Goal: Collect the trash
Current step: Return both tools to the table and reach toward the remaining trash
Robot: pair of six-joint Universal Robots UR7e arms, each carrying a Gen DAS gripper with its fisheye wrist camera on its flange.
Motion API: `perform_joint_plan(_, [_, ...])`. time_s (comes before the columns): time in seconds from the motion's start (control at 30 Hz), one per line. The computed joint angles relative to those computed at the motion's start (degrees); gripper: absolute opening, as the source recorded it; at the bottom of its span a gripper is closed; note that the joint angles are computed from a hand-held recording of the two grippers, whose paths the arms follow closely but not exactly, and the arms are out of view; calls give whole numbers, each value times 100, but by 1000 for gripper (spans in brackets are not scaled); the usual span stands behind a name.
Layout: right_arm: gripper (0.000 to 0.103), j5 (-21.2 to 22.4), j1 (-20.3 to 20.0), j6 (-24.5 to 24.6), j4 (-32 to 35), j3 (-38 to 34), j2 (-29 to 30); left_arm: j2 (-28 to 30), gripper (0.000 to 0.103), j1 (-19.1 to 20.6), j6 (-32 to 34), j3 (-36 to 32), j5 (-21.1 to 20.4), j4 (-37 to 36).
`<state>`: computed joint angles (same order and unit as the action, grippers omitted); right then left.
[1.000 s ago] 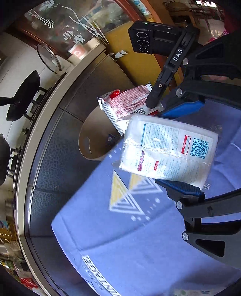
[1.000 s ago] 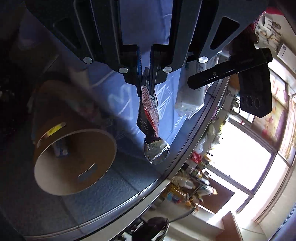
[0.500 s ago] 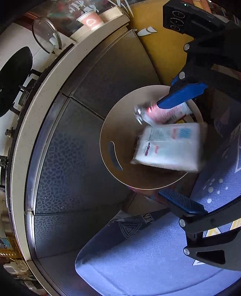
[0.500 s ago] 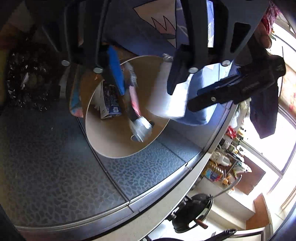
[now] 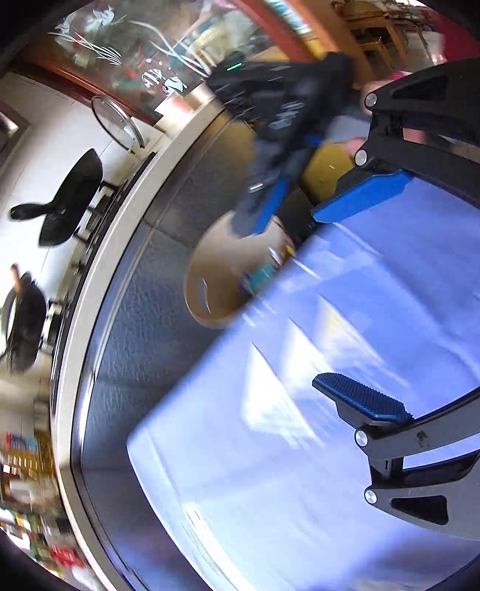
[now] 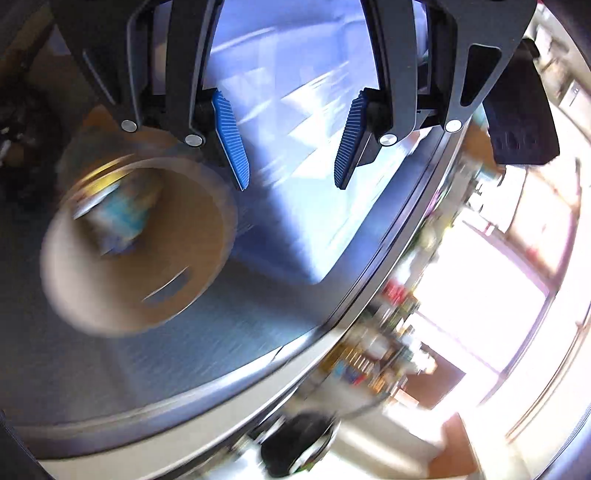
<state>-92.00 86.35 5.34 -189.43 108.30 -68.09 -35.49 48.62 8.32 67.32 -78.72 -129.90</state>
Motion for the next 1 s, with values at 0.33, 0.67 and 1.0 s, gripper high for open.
perform_joint_plan(0.33, [48,-1,1262,-822,2067,-1808,1716,-2788,83,808,-765,2467,1289,-900])
perform_joint_plan(0.67, [43,-1219,2232,-1883,4422,-5360,3963,-3364,83,1598,-1410,2535,2323,-1785])
perform_joint_plan(1.0, [40,-1976,2413,-2491,5119,-5243,3888,-2981,83,1882,-1433,2031,1707,-1897])
